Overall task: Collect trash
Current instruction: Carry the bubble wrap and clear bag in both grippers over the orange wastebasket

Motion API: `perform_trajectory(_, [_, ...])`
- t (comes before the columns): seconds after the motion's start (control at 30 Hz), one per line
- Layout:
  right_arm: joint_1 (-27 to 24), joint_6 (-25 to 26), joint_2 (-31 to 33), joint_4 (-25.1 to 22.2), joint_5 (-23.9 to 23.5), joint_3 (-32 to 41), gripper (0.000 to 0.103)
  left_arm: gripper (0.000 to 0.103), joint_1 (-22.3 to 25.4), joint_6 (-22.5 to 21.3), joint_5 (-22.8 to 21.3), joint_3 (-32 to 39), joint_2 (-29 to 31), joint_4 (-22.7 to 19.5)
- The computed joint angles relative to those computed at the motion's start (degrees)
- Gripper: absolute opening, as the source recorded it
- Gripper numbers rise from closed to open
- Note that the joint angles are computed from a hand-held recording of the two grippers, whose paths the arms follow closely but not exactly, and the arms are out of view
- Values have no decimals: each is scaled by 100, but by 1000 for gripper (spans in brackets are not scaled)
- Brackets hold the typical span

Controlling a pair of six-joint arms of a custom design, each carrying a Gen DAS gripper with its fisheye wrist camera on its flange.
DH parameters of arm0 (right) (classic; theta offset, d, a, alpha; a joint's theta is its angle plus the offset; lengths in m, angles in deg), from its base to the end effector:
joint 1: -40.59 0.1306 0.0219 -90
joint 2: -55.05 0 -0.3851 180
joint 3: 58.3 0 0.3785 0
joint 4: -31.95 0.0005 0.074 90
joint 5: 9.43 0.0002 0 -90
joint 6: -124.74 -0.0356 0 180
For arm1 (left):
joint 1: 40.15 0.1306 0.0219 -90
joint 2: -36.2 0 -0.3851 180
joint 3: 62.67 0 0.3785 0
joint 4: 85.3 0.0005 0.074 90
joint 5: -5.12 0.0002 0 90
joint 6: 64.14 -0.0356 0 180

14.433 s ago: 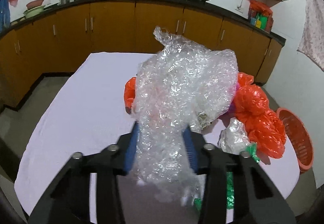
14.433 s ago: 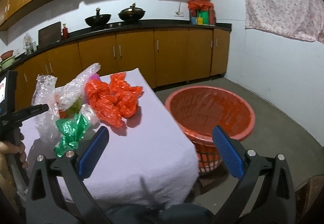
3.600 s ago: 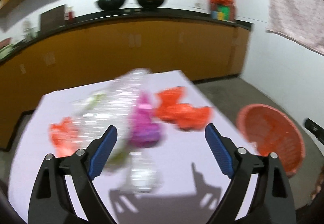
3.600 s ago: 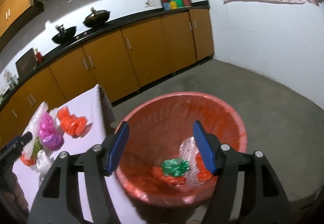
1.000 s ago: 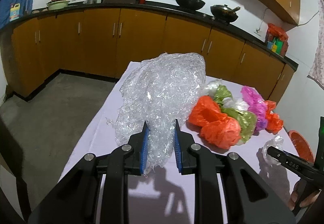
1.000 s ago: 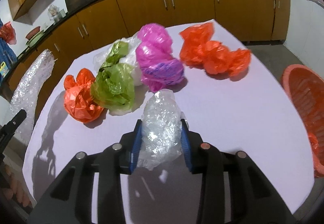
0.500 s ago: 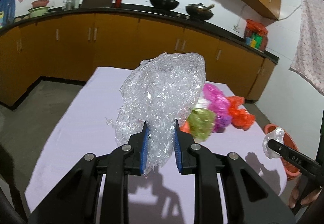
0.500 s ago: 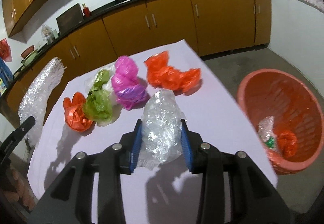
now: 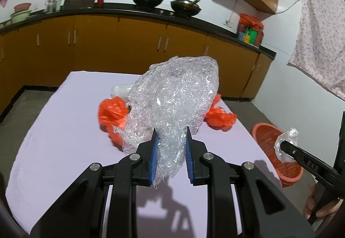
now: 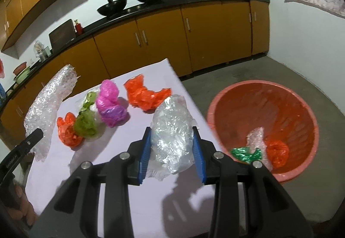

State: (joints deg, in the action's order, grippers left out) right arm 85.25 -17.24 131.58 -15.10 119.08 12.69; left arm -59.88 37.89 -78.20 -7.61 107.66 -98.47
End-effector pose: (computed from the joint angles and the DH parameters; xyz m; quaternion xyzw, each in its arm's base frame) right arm 0.2796 0.2444 0.3875 0.1626 0.8856 0.0184 0.4346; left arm 0.3350 -0.1251 0.3347 0.0872 0.8588 -0.1859 0.4694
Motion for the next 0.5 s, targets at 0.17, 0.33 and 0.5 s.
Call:
perform_trajectory(0.17, [-33, -114, -279, -186, 159, -170, 36, 22, -284, 14, -64, 62, 73, -26])
perform_trajectory(0.33, [-51, -197, -463, -376, 302, -257, 36, 22, -533, 15, -102, 158, 175, -53])
perform_trajectory(0.5, [-104, -301, -681, -538, 397, -397, 36, 22, -768, 20, -127, 232, 279, -64])
